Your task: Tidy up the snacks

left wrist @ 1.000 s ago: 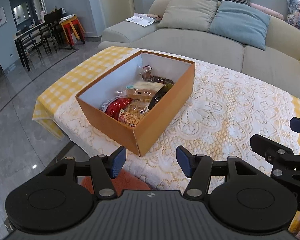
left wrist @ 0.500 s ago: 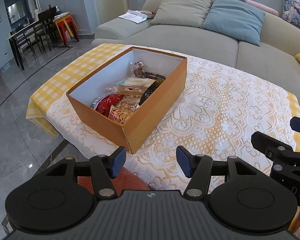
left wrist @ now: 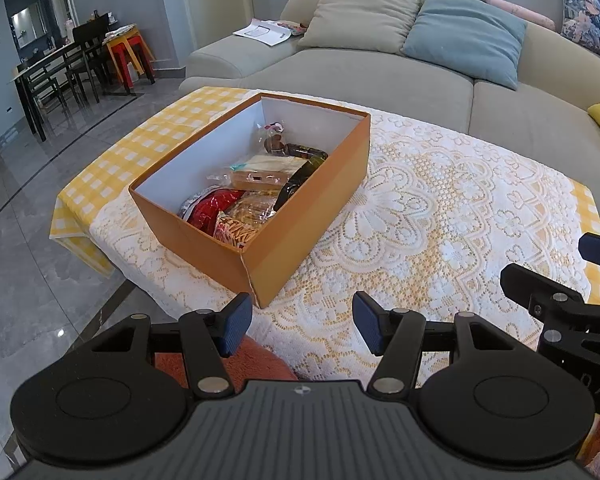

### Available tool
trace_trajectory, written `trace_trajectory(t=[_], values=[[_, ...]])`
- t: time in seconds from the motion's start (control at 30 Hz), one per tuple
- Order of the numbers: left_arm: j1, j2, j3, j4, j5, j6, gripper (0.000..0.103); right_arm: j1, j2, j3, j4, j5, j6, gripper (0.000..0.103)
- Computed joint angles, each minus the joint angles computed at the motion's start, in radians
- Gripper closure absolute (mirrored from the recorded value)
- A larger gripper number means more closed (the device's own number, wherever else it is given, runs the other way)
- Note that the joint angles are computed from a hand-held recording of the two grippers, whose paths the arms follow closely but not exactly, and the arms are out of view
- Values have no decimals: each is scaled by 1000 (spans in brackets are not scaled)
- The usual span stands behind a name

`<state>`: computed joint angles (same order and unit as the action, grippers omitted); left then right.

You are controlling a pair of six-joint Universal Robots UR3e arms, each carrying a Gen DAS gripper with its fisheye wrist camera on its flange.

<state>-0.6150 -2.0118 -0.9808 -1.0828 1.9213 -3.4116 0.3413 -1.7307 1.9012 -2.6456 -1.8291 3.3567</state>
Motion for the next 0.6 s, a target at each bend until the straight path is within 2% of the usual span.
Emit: trace_trajectory(t=[0.6], values=[[5, 6, -5, 2, -15, 3, 35, -13, -6, 1, 7, 14, -5, 26]])
